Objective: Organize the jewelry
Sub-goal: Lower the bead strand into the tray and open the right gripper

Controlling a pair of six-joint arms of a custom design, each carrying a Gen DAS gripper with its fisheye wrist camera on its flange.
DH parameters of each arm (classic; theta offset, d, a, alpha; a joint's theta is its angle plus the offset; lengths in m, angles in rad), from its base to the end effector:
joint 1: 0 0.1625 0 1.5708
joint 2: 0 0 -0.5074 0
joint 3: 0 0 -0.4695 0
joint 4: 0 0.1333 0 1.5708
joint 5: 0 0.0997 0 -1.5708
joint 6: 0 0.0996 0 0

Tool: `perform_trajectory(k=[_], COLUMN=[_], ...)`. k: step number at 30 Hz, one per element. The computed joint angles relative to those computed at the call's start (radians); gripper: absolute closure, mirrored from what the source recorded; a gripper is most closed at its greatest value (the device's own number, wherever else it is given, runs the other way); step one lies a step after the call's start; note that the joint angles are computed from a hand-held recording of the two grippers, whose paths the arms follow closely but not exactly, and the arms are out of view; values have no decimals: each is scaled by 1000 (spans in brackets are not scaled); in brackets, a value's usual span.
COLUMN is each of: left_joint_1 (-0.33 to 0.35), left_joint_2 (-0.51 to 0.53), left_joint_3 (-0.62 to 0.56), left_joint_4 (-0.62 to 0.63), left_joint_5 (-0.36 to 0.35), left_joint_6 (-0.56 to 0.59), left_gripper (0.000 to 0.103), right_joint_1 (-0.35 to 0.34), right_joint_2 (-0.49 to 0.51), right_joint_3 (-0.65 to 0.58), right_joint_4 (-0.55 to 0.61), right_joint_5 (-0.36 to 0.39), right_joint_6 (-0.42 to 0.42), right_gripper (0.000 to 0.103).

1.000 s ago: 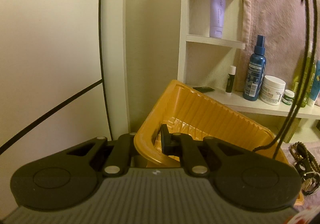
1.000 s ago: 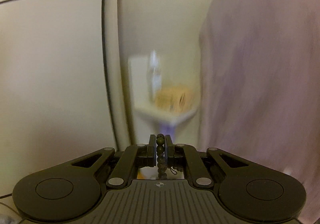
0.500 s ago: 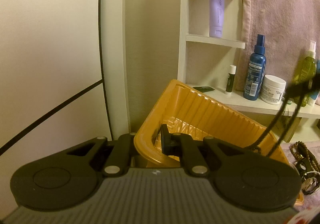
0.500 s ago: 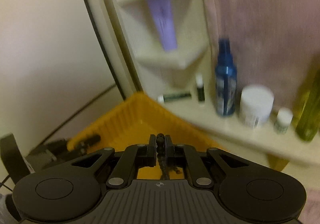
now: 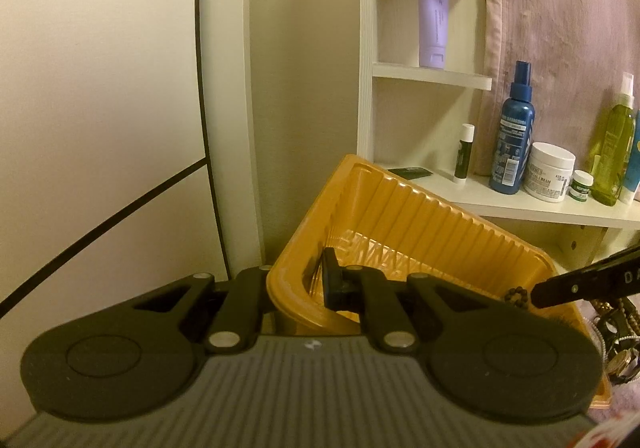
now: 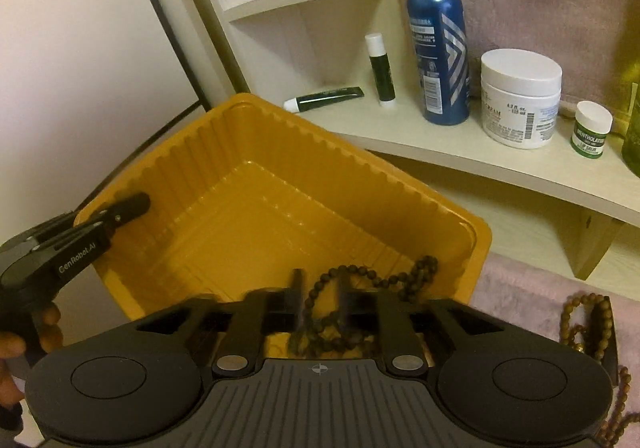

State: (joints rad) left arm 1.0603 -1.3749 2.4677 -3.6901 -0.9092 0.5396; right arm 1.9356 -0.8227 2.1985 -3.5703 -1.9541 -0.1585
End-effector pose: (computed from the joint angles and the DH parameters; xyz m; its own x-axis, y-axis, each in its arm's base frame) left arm -0.0422 -0.4733 0.2879 -0.6809 0.1694 -0.7125 0.7027 0.4251 -0.5705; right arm 0.2934 -0.4992 0.0571 -0.8868 -0.2449 0.3920 -0.4350 0.7288 -0.5288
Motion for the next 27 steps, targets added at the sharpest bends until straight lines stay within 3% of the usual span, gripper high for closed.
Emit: perform_trajectory(k=[1, 10, 14, 27], left_joint_1=[0, 1, 1, -1], left_joint_2=[1, 4, 4, 1], left_joint_3=[-1, -4, -5, -4], left_joint_4=[1, 2, 5, 8], left_joint_5=[0, -1, -1, 3], left_joint_6=[1, 10, 8, 27], left_gripper=[93, 93, 93, 93], right_joint_1=[-2, 12, 22, 60], right_joint_2=[1, -51, -71, -75], right_joint_3=[6, 93, 150, 325], right_joint_4=[-26, -208, -270, -408], right_joint_5=[7, 42, 20, -193], right_joint_6=[-2, 23, 52, 150], right_gripper=[52, 50, 50, 50])
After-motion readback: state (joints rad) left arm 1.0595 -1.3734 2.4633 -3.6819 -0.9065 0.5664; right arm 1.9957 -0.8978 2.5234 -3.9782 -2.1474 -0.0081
